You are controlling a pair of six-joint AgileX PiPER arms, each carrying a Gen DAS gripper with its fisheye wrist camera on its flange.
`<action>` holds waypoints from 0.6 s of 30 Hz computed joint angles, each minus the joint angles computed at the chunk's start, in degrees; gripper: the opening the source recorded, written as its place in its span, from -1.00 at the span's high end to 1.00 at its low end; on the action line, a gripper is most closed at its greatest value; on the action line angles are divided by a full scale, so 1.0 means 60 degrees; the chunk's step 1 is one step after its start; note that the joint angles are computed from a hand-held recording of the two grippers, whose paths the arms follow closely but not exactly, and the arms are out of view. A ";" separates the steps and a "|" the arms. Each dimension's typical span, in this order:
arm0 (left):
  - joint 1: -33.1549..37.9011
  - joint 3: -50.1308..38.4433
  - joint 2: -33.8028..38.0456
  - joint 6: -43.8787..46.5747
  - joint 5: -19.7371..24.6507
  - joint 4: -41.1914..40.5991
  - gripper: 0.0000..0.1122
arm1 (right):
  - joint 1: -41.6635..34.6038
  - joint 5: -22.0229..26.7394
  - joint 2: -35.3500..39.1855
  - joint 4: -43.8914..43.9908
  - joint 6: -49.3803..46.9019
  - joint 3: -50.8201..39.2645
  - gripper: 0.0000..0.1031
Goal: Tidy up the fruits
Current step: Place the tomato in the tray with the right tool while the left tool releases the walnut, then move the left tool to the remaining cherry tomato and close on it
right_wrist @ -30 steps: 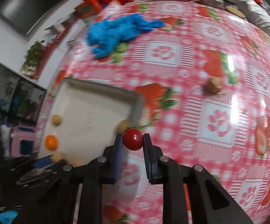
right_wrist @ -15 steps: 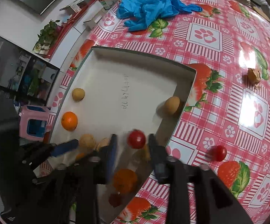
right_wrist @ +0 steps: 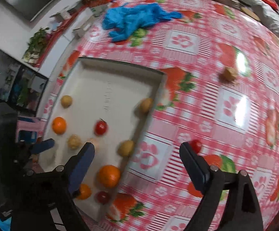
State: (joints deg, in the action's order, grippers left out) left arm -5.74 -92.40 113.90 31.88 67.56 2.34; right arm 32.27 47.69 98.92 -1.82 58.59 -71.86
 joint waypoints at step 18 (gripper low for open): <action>-0.1678 0.1288 -0.1165 -0.0870 -0.0157 0.0358 -0.40 | -0.0288 -0.0283 -0.1905 0.0094 0.1153 0.2801 -0.78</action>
